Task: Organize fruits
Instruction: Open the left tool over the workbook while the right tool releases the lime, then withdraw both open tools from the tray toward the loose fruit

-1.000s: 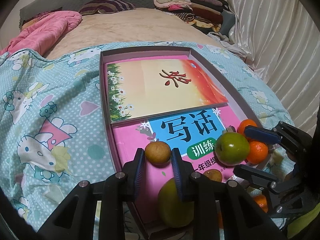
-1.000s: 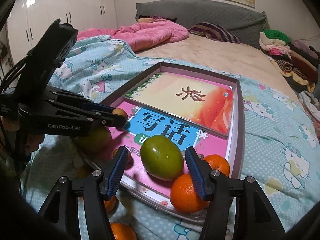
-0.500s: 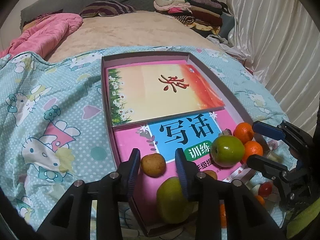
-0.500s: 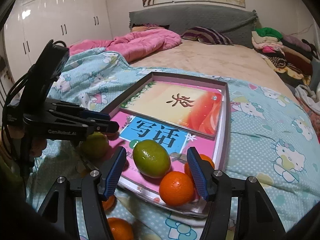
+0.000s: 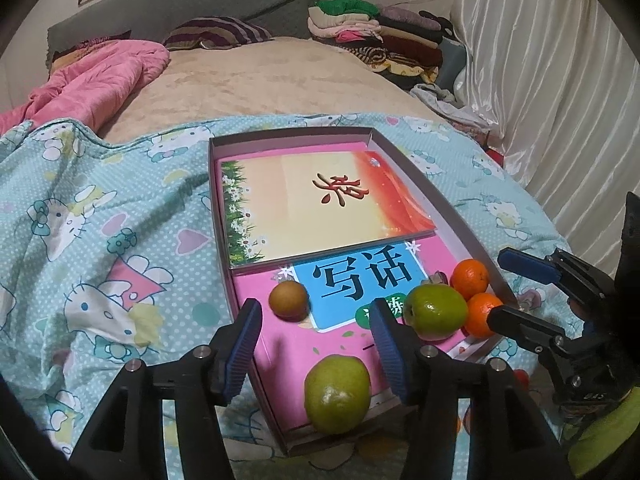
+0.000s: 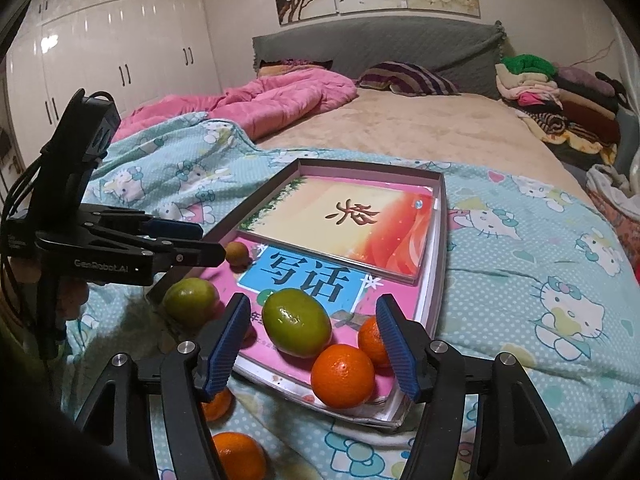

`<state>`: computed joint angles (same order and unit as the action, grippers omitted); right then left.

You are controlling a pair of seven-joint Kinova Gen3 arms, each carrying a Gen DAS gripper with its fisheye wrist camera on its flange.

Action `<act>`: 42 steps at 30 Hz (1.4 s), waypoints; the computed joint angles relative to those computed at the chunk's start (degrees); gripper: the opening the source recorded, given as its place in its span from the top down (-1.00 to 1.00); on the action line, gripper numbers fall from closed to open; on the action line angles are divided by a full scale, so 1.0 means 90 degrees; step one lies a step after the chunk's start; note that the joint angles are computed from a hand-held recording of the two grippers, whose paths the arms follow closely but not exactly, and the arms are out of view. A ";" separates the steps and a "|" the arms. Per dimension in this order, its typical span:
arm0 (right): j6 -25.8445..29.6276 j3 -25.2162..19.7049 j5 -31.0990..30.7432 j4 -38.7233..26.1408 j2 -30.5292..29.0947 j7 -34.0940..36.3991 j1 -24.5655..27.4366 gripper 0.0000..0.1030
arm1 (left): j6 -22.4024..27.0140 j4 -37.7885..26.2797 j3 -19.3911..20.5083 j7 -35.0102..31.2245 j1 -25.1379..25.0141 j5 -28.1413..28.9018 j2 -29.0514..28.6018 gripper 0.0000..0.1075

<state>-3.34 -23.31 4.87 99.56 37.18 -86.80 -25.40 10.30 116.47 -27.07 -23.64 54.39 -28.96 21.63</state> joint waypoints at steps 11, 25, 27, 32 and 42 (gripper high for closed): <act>-0.0273 -0.0055 0.0096 0.0241 -0.0159 -0.0146 0.0104 -0.33 | 0.0062 0.0083 -0.0700 0.0794 0.0863 -0.0528 -0.0123 -0.28; -0.0621 -0.0113 0.0390 0.0581 -0.0400 -0.0450 0.0228 -0.33 | 0.0523 0.0230 -0.0954 0.2488 0.1539 -0.2001 -0.0417 -0.41; -0.0674 -0.0149 0.0450 0.0639 -0.0438 -0.0513 0.0262 -0.34 | 0.0619 0.0259 -0.0944 0.2766 0.1615 -0.2259 -0.0470 -0.41; -0.0770 -0.0152 0.0591 0.0734 -0.0522 -0.0644 0.0283 -0.34 | 0.0799 0.0360 -0.0928 0.3577 0.1810 -0.2982 -0.0651 -0.45; -0.0827 0.0072 0.0674 0.0851 -0.0672 -0.0802 0.0069 -0.47 | 0.1168 0.0451 -0.0514 0.4721 0.1780 -0.4026 -0.0916 -0.60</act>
<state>-10.79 -22.66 10.93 107.22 31.13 -94.02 -24.78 20.81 120.53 -31.69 18.85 70.42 -65.19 13.38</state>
